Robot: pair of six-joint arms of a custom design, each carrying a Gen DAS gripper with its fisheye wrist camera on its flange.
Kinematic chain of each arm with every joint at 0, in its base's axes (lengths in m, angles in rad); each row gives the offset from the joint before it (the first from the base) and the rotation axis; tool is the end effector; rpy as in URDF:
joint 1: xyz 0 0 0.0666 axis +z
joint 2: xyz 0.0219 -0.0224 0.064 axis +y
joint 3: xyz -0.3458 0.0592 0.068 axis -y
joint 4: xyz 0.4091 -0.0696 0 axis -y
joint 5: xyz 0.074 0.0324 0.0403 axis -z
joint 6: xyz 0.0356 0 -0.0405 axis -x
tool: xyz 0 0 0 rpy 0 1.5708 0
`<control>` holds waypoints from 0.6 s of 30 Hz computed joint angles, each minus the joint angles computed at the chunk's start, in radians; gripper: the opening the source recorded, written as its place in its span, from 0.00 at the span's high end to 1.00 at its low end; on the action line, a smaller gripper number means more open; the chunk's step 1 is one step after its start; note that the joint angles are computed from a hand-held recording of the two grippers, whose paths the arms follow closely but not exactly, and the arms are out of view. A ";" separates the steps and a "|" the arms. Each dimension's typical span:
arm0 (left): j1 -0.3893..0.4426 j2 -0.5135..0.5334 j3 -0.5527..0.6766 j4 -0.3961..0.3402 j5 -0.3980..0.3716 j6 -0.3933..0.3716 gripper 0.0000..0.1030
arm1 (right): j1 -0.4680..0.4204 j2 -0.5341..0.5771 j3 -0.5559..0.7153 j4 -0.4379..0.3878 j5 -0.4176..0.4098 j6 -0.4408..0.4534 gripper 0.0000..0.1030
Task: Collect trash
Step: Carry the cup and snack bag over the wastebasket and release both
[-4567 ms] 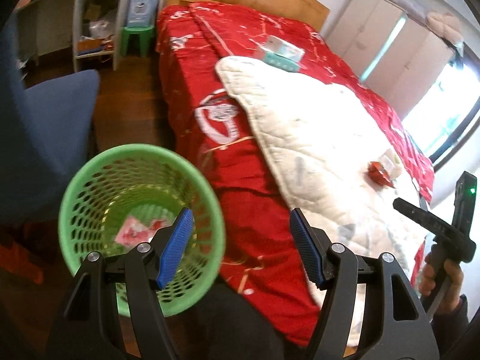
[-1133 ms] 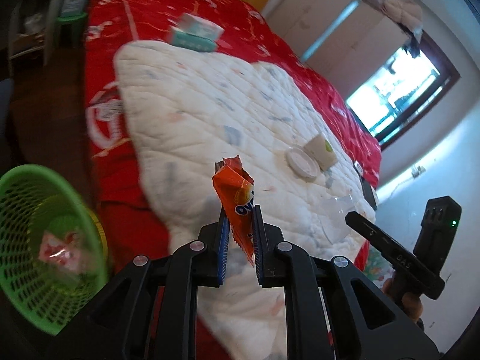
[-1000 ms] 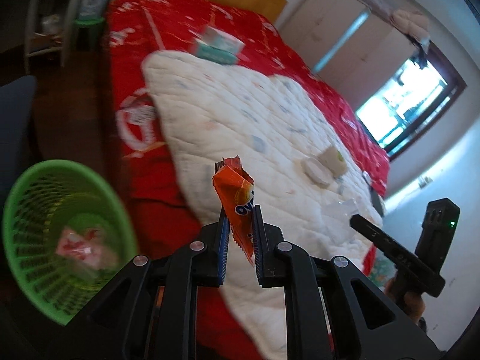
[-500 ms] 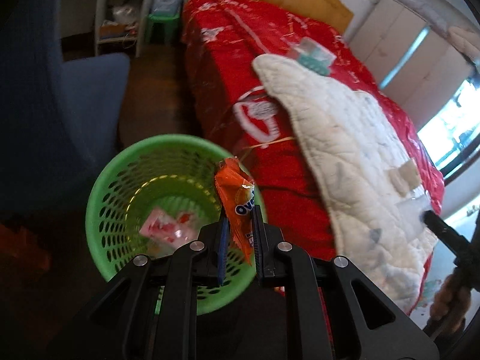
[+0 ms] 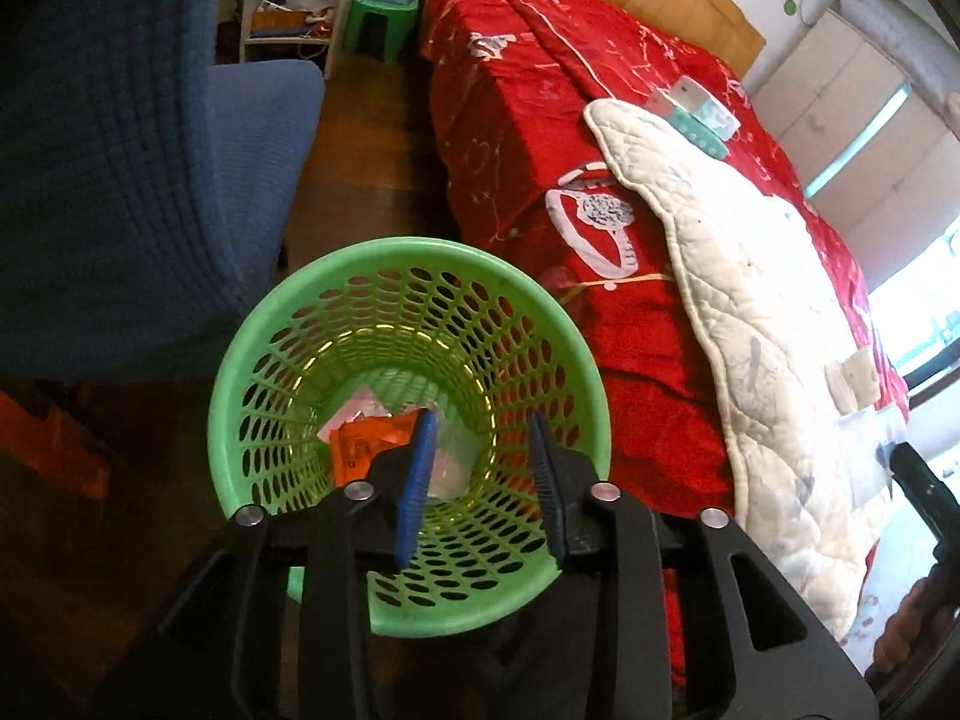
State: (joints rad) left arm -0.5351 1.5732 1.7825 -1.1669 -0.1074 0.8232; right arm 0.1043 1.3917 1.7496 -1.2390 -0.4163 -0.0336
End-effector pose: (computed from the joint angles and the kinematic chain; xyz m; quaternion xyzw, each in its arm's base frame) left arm 0.4780 -0.2794 0.4717 -0.1527 0.9398 -0.1495 0.2666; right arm 0.4740 0.0637 0.5440 -0.1024 0.9178 0.2168 0.3166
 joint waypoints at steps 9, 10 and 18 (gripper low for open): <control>-0.007 -0.100 -0.082 0.000 -0.064 0.046 0.50 | 0.079 0.062 0.049 -0.026 -0.015 0.013 0.59; -0.007 -0.113 -0.091 -0.004 -0.073 0.052 0.48 | 0.088 0.071 0.059 -0.032 -0.016 0.013 0.59; 0.006 -0.197 -0.161 0.001 -0.107 0.085 0.41 | 0.195 0.158 0.136 -0.054 0.022 0.019 0.59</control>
